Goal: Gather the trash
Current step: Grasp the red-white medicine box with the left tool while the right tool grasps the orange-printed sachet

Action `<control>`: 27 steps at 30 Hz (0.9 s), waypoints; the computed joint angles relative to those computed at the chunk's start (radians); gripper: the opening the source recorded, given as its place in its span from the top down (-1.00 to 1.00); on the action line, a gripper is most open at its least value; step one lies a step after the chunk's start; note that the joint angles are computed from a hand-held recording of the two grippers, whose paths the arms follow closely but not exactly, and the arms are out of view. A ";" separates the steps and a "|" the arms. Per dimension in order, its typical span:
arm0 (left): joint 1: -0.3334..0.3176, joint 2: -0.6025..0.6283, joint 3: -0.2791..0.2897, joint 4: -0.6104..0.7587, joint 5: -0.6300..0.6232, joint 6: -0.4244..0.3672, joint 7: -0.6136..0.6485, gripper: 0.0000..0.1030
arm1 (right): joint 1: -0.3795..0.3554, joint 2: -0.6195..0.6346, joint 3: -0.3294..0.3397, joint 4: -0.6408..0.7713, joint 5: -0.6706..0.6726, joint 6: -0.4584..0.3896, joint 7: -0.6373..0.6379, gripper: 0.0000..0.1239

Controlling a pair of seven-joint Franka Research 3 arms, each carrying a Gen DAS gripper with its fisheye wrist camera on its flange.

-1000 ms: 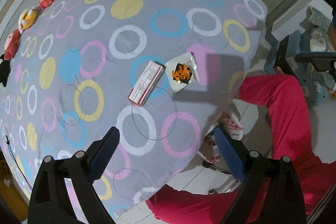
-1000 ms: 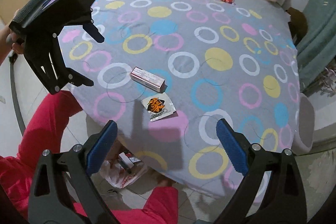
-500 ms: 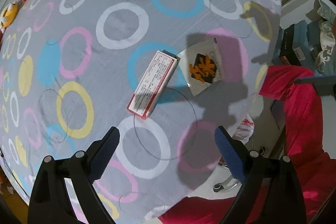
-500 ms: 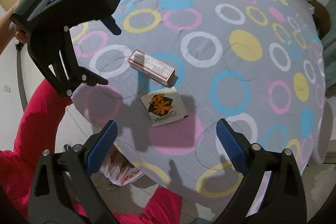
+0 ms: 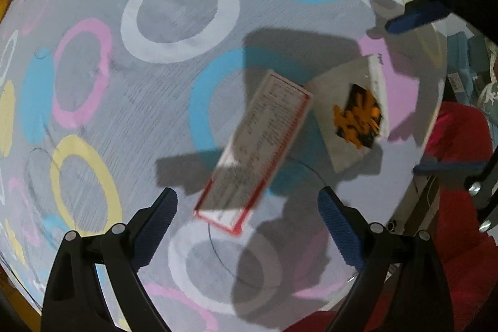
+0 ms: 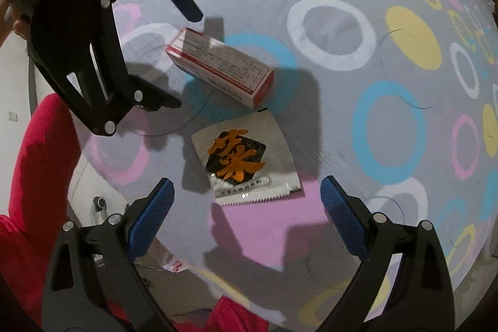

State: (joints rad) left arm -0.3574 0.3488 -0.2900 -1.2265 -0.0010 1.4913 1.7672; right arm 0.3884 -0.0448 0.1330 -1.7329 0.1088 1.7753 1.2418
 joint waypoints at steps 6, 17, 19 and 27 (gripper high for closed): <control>-0.004 0.038 0.001 0.014 0.007 0.024 -0.002 -0.74 | 0.013 0.024 0.007 -0.055 -0.030 0.051 -0.006 -0.49; -0.008 -0.025 0.004 -0.095 0.028 0.170 -0.068 -0.47 | 0.020 -0.025 0.013 -0.135 -0.035 0.181 0.034 -0.05; -0.001 -0.059 0.004 -0.131 0.018 0.196 -0.092 -0.07 | 0.023 -0.040 0.019 -0.149 -0.052 0.192 0.049 0.07; -0.007 -0.090 0.005 -0.147 0.014 0.184 -0.238 0.32 | 0.031 -0.086 0.034 -0.183 -0.073 0.219 0.107 0.35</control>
